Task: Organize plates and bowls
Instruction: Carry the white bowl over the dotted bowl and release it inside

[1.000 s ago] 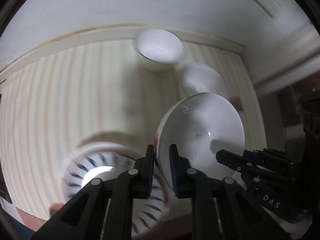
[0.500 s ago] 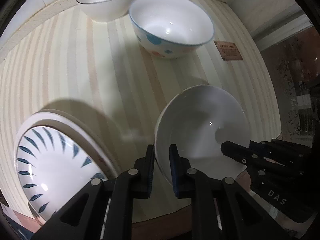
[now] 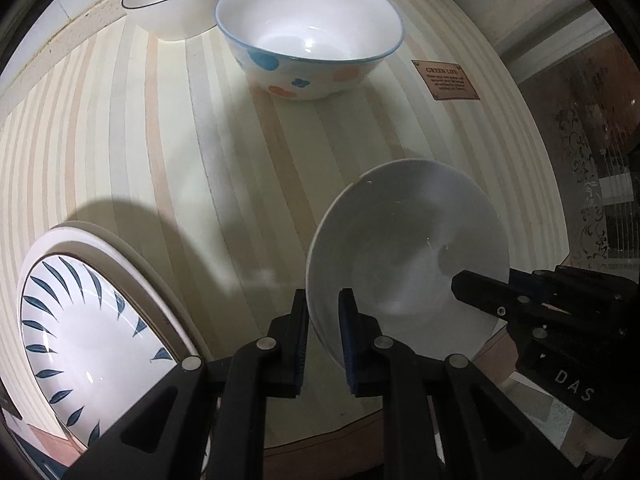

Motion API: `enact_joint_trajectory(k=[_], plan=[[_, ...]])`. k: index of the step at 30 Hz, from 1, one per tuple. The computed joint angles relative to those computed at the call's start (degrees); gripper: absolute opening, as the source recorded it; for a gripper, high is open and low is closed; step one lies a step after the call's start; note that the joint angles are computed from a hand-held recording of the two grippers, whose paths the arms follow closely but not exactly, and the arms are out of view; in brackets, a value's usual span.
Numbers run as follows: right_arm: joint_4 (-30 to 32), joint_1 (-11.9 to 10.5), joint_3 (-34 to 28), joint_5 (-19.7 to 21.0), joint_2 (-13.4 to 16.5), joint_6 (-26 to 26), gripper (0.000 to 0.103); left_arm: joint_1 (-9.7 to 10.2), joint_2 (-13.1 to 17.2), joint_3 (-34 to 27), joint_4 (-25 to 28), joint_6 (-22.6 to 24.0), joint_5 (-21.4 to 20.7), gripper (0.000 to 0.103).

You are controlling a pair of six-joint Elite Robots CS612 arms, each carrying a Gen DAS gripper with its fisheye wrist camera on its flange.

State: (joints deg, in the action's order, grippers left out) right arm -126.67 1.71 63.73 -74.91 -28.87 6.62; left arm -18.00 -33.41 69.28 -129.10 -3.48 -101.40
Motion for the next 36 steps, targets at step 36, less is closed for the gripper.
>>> enact_joint_trajectory(k=[36], plan=[[-1.1, -3.0, -14.7, 8.5, 5.7, 7.2, 0.053, 3.86, 9.7, -22.7, 7.8, -7.9, -1.4, 0.03]])
